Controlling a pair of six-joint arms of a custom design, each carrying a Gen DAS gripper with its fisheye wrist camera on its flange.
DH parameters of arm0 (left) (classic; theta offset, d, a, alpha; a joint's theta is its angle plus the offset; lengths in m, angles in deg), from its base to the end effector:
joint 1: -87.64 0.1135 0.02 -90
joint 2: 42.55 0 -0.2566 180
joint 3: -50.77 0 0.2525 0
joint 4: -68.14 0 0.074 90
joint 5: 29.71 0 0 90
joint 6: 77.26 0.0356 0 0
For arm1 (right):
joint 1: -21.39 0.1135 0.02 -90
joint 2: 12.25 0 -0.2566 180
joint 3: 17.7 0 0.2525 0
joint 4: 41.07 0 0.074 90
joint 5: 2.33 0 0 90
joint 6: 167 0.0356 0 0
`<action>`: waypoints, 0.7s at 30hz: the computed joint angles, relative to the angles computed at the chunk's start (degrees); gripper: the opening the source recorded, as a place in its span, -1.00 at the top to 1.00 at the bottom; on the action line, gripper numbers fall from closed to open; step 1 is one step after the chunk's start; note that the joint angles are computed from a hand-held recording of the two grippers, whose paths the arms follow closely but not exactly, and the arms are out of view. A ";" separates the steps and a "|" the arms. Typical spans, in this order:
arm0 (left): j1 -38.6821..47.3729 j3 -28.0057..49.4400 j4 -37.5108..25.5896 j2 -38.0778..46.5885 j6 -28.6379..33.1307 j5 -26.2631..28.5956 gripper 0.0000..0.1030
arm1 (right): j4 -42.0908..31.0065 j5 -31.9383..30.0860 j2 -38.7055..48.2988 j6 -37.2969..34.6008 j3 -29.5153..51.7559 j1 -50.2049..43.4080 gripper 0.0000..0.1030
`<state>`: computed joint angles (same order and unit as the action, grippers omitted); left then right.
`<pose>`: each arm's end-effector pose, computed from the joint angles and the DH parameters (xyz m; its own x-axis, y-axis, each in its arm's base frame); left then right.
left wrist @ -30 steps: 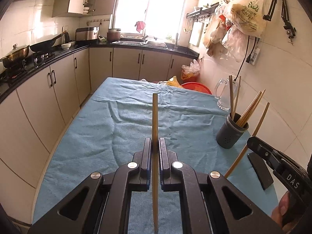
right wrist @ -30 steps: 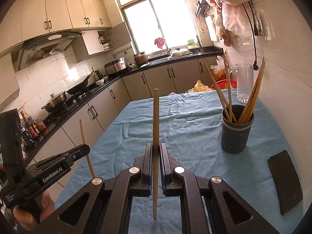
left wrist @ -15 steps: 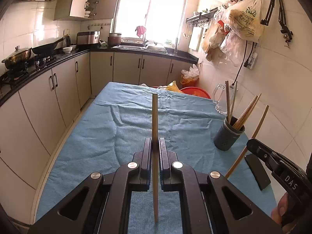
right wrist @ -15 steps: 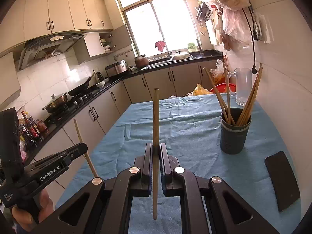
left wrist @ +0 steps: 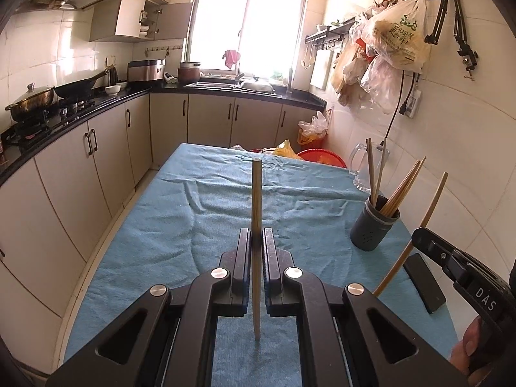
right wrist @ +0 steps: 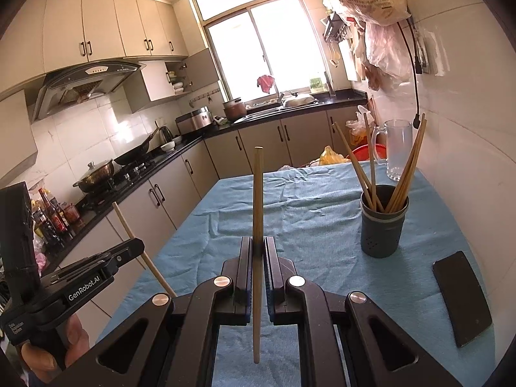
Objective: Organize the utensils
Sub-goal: 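Carry the upright chopsticks in both grippers toward the grey cup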
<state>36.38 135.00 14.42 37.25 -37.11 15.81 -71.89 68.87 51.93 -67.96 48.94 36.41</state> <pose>0.2016 -0.2115 0.3102 -0.5127 -0.2325 -0.8265 -0.1881 0.9697 -0.1561 0.2436 0.0772 0.3042 -0.5347 0.0105 -0.8450 -0.4407 0.8497 0.2894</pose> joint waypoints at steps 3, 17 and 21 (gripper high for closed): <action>-0.61 0.60 -0.62 0.22 -0.33 -0.56 0.88 | -0.13 -0.38 -0.81 0.10 -0.45 -0.40 0.86; -3.92 3.23 -3.83 1.10 -2.12 -3.55 0.88 | -1.43 -2.66 -5.40 0.31 -2.01 -3.10 0.86; -4.94 3.94 -4.84 1.16 -2.67 -4.48 0.88 | -1.93 -2.95 -7.06 0.52 -2.43 -3.52 0.86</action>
<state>31.43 138.94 9.58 38.40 -39.78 11.32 -73.82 65.92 44.88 -67.44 46.51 32.89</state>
